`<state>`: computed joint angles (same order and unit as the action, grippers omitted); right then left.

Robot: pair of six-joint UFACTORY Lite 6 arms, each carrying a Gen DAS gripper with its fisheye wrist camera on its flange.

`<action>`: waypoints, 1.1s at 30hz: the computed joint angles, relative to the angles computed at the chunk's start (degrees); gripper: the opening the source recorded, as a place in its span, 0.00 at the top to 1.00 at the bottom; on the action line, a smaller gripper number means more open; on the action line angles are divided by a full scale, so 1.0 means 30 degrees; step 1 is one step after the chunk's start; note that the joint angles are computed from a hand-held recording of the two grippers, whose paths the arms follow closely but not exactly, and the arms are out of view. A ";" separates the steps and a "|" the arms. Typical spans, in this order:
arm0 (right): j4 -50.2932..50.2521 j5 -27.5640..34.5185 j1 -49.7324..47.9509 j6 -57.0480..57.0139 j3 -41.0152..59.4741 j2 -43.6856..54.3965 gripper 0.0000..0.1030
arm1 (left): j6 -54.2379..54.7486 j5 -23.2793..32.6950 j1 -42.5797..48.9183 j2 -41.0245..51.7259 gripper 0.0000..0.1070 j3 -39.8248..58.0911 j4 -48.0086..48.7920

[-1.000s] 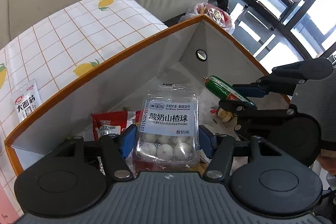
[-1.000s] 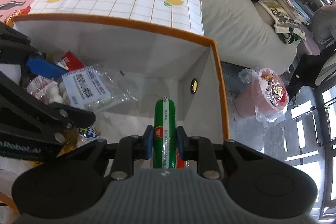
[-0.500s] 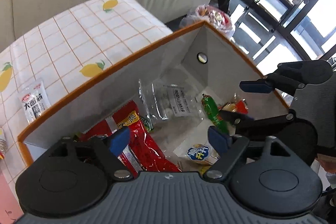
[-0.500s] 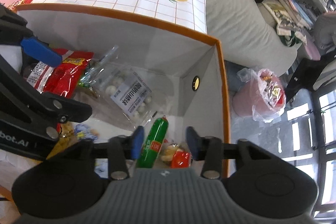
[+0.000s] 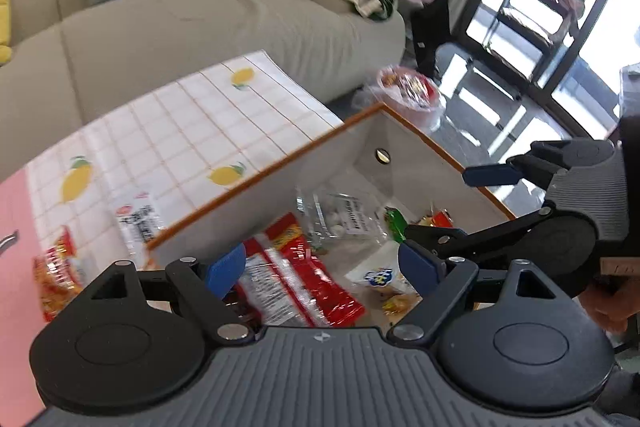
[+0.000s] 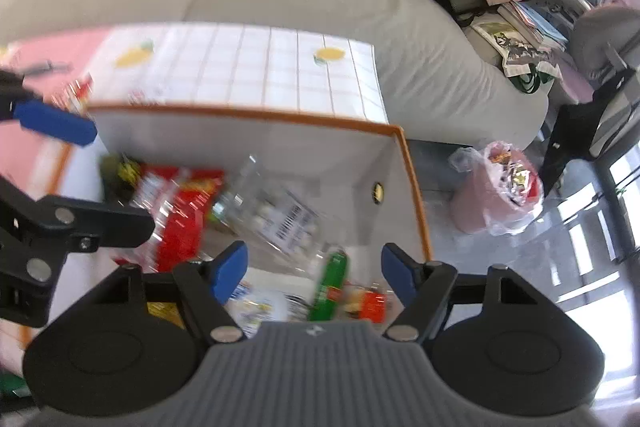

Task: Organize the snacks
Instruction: 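Open both tools to drop the yogurt-ball pack and sausage into the box, then move both tools back over the red chip bag and white spicy-strip pack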

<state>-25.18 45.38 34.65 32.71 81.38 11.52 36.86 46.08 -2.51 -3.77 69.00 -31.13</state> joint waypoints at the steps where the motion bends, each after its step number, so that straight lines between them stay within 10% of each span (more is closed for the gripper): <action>1: 0.0367 -0.0158 0.0130 0.0201 0.0107 -0.0149 0.27 | 0.0139 0.0159 0.0481 -0.0355 0.06 -0.0106 -0.0103; 20: -0.3549 -0.0820 0.6951 1.1584 0.2197 0.1397 0.19 | 0.8099 -0.0605 1.0941 -0.8012 0.06 -0.5942 -0.4197; 33: -0.3688 0.0003 0.7571 0.9093 0.6832 0.5450 0.22 | 1.3504 0.2185 1.5521 -0.2871 0.06 -0.4477 -0.6563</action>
<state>-36.25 45.39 57.36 59.99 101.88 27.87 77.37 52.64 44.05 -12.38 55.57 -50.82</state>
